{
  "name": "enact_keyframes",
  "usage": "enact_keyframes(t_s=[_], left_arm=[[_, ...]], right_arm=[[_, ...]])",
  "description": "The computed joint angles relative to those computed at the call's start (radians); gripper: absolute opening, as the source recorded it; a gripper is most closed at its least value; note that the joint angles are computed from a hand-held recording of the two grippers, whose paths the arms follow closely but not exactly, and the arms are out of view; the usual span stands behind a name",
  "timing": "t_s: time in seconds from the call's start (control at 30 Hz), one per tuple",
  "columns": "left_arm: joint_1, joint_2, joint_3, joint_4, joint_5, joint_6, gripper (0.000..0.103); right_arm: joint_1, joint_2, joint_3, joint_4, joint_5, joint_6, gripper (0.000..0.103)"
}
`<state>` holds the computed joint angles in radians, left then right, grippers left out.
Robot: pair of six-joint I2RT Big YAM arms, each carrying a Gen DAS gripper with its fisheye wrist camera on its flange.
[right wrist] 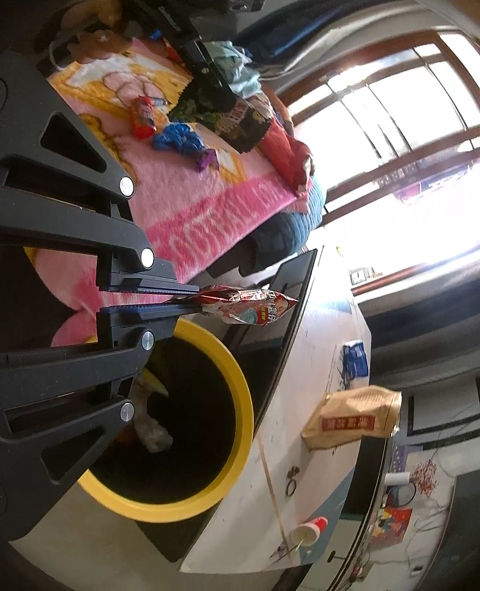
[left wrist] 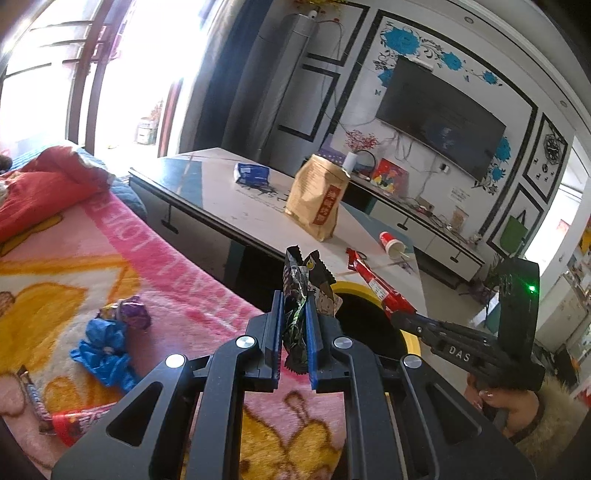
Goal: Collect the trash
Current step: 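Carry the green and red-white wrappers with both tools over the yellow bin, then open both tools to drop the wrappers into the bin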
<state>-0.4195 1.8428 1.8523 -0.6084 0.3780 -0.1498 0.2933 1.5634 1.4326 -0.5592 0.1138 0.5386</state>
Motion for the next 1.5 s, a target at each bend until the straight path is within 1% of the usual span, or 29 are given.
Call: enact_keyframes(t_s=[0.4,0.73,1.03,1.5], left_arm=[[-0.053,0.050,0.058,-0.024,0.031,0.019,0.011],[-0.094,0.090,0.090,-0.041,0.047,0.039,0.011],[-0.125,0.131,0.136,-0.071,0.048,0.058,0.011],[-0.156,0.237,0.256,-0.147,0.035,0.068,0.011]], right_arm=[[-0.054,-0.038,-0.049,-0.029,0.063,0.049,0.002],[-0.093,-0.059,-0.092,-0.042,0.087,0.080,0.002],[-0.124,-0.062,-0.115,-0.053,0.082,0.095,0.002],[-0.151,-0.052,-0.129,-0.074,0.051,0.113,0.002]])
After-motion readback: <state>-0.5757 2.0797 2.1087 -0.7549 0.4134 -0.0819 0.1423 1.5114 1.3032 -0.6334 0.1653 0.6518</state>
